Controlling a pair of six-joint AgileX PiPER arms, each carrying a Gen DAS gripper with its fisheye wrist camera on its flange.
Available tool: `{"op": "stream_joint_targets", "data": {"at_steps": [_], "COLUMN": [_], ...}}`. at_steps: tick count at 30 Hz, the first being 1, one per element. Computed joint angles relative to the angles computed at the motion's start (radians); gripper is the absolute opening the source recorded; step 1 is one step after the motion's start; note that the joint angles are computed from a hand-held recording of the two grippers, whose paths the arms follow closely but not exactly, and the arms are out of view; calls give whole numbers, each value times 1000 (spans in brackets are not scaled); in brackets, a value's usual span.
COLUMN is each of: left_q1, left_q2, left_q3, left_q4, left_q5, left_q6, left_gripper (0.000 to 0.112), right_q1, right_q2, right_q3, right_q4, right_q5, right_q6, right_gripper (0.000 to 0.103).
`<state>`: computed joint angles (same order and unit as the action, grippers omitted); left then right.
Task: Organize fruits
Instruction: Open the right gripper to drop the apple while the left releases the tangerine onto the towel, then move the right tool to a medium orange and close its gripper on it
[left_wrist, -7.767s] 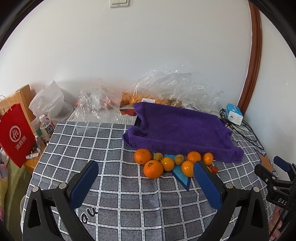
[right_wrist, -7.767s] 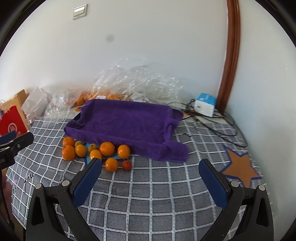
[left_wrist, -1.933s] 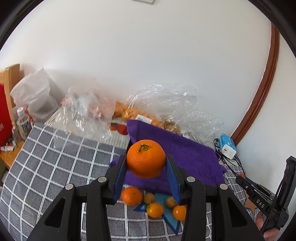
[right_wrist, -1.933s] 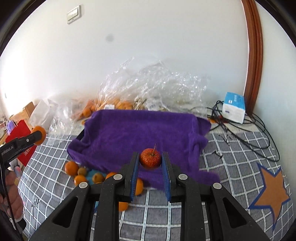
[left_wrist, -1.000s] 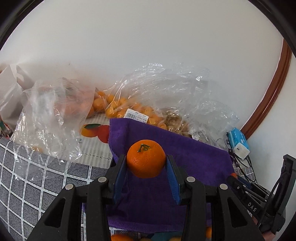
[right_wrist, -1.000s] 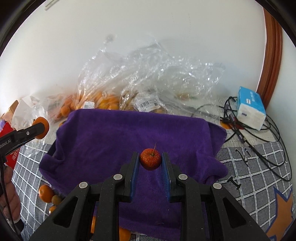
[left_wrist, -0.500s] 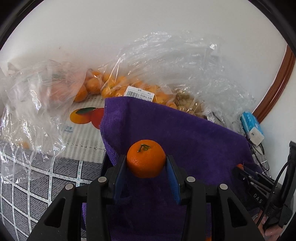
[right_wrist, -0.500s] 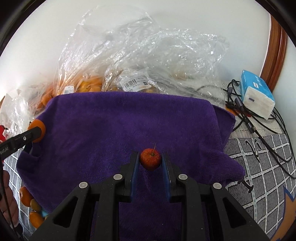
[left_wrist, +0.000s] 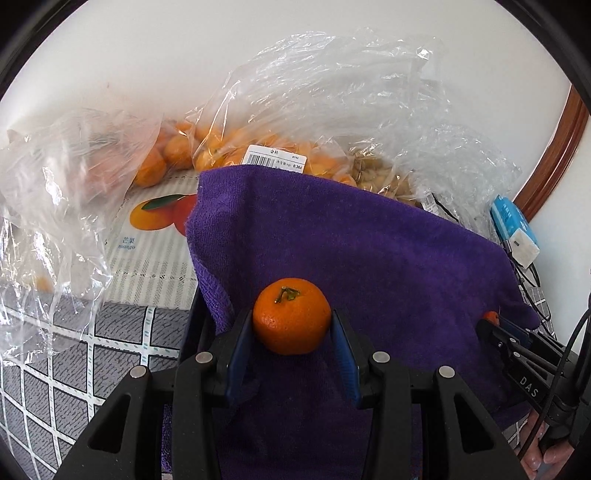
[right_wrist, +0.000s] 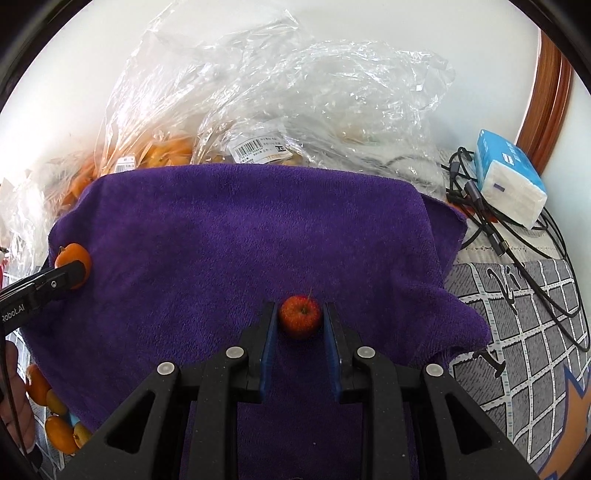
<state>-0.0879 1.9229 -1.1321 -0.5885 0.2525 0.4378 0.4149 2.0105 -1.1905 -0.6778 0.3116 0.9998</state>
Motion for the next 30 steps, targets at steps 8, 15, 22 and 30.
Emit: {"op": "stream_joint_targets", "data": {"at_steps": [8, 15, 22, 30], "left_q1": [-5, -18, 4, 27], "left_q2": [-50, -245, -433, -588], "left_q3": [18, 148, 317, 529], "left_q4": [-39, -95, 76, 169], "left_q5": [12, -32, -87, -140], "left_q6": [53, 116, -41, -121], "left_gripper": [58, 73, 73, 73], "right_q1": [28, 101, 237, 270], "right_q2": [-104, -271, -431, -544], "right_q3": [99, 222, 370, 524], "right_q4": [-134, -276, -500, -503], "right_q5": [-15, 70, 218, 131], "right_q6": [163, 355, 635, 736], "right_gripper": [63, 68, 68, 65]}}
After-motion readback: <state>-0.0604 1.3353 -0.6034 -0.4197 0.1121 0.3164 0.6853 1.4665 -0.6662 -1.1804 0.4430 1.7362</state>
